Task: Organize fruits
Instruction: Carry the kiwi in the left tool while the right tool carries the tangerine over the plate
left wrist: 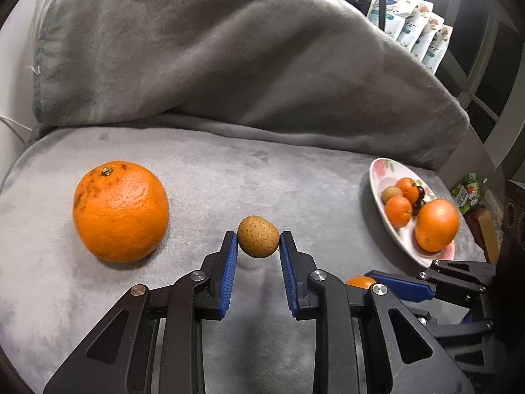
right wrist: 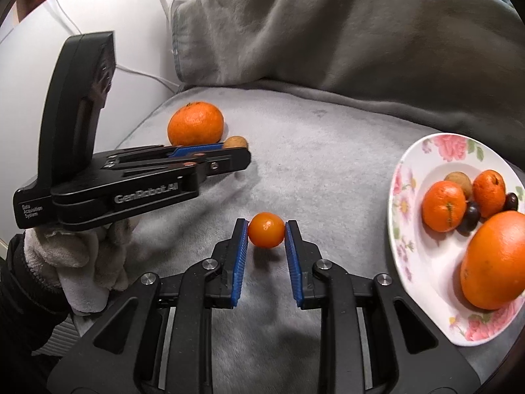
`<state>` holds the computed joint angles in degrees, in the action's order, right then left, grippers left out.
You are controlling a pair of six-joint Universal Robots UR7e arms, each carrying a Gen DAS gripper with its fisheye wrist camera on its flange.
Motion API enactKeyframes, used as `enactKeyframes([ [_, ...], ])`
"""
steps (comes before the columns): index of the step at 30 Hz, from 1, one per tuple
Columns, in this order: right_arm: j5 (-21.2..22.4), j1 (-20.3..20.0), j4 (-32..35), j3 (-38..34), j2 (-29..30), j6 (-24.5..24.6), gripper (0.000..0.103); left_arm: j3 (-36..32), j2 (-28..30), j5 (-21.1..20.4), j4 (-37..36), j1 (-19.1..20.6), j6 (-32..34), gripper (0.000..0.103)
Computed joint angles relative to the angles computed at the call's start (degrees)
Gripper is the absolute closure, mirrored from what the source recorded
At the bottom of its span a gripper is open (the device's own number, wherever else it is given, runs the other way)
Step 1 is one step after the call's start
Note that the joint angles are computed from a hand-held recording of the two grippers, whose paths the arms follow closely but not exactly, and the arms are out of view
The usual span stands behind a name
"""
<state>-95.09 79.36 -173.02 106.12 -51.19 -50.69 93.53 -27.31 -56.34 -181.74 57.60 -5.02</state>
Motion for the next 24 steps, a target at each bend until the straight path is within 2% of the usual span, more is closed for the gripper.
enactKeyframes([
  [16,4.4,-3.9,-6.7,4.2,-9.2,2.3,0.079,1.5,0.7,-4.2,-3.0,-4.5,1.2,0.078],
  [24,5.5,-4.7,-7.7,3.1,-10.8,3.7,0.079,0.8,1.8,-6.0,-1.9,-6.1,1.8,0.078],
])
